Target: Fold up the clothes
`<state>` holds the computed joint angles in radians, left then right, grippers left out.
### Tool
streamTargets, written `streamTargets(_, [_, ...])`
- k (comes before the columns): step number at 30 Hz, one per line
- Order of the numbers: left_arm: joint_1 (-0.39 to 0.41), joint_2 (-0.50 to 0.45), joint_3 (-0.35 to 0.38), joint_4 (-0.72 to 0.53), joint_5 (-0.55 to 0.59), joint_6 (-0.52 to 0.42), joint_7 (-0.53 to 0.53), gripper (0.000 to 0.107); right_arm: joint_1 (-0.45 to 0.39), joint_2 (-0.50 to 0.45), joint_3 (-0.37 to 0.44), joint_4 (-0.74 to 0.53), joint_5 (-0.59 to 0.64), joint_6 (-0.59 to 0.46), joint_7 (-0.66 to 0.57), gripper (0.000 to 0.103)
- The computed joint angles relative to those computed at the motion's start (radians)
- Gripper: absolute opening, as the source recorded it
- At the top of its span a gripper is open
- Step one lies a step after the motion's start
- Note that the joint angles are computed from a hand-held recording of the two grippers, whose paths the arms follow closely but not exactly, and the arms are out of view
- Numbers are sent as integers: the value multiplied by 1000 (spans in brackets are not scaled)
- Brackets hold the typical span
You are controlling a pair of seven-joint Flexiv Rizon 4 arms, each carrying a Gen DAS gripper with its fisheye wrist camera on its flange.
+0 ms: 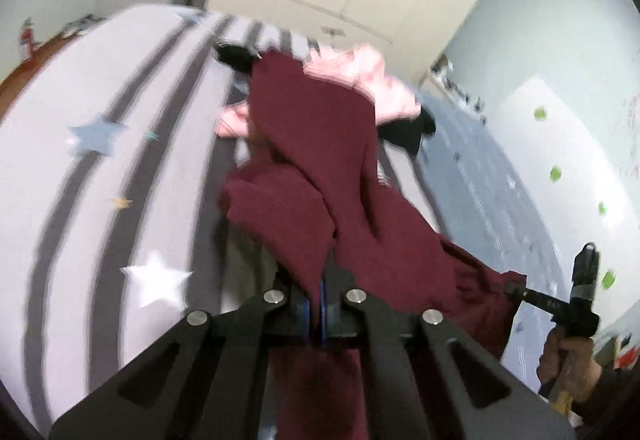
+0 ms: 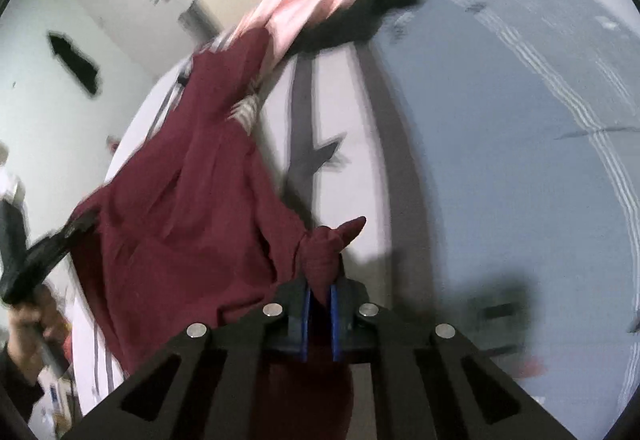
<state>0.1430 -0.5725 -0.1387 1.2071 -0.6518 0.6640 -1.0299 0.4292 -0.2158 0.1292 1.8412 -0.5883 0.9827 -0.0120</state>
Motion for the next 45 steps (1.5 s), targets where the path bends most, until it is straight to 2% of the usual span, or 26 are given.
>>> streamTargets(3, [36,48,23,-3,-2,-52,-81,2,-22,93,2,34,-7,-81,18,6])
streamTargets(5, [51,130,65,71,15,-98,-97,2,-44,149,19,51,10,-141,10,6])
streamTargets(7, [59,192,102,131,57,-157,-106,2,-59,165,38,63,53,-177,-23,6])
streamTargets(10, [43,237,135,236,113,-153,-82,2,-74,183,57,78,119,-229,-75,7])
streamTargets(14, [7,209,172,290,254,-194,-162,3,-70,105,63,48,232,-286,-168,7])
streamTargets(16, [10,190,179,286,279,-230,-204,5,-68,70,66,25,309,-300,-210,12])
streamTargets(18, [15,178,185,275,294,-259,-250,13,-63,69,61,37,320,-279,-182,17])
streamTargets(19, [19,178,190,266,301,-262,-273,22,-61,81,58,57,305,-255,-151,23])
streamTargets(20, [24,184,190,272,296,-234,-275,29,-60,96,55,79,286,-236,-119,38])
streamTargets(21, [29,190,190,277,290,-205,-275,33,-59,120,55,109,256,-219,-75,48])
streamTargets(22, [33,193,191,279,291,-177,-276,43,-59,140,58,132,233,-210,-41,50])
streamTargets(23, [38,188,193,274,288,-146,-286,59,-61,160,63,157,220,-199,-13,50])
streamTargets(25, [49,176,196,263,282,-83,-308,75,-67,192,75,202,218,-157,34,50])
streamTargets(29, [88,97,177,208,218,-63,-391,80,-63,206,100,251,263,-75,66,51])
streamTargets(33, [113,4,139,121,178,-184,-444,80,-43,195,118,292,280,15,90,51])
streamTargets(36, [114,-28,115,111,151,-163,-426,80,-29,149,103,288,230,74,153,51])
streamTargets(37, [118,-24,110,115,137,-155,-419,75,-25,136,97,287,215,95,177,51])
streamTargets(38, [116,-30,99,116,118,-128,-410,61,-22,125,90,282,201,106,194,52])
streamTargets(39, [114,-26,91,115,117,-119,-380,53,-18,114,83,275,188,113,209,53])
streamTargets(41, [102,-26,85,97,132,-106,-325,22,-12,98,67,264,144,138,232,53])
streamTargets(43, [86,-35,75,54,162,-98,-244,4,-6,82,52,245,97,144,245,52])
streamTargets(44, [81,-40,69,31,167,-100,-213,4,-3,74,47,228,82,123,238,43])
streamTargets(45, [89,-64,51,-20,159,-136,-169,4,-5,71,44,218,81,112,234,20])
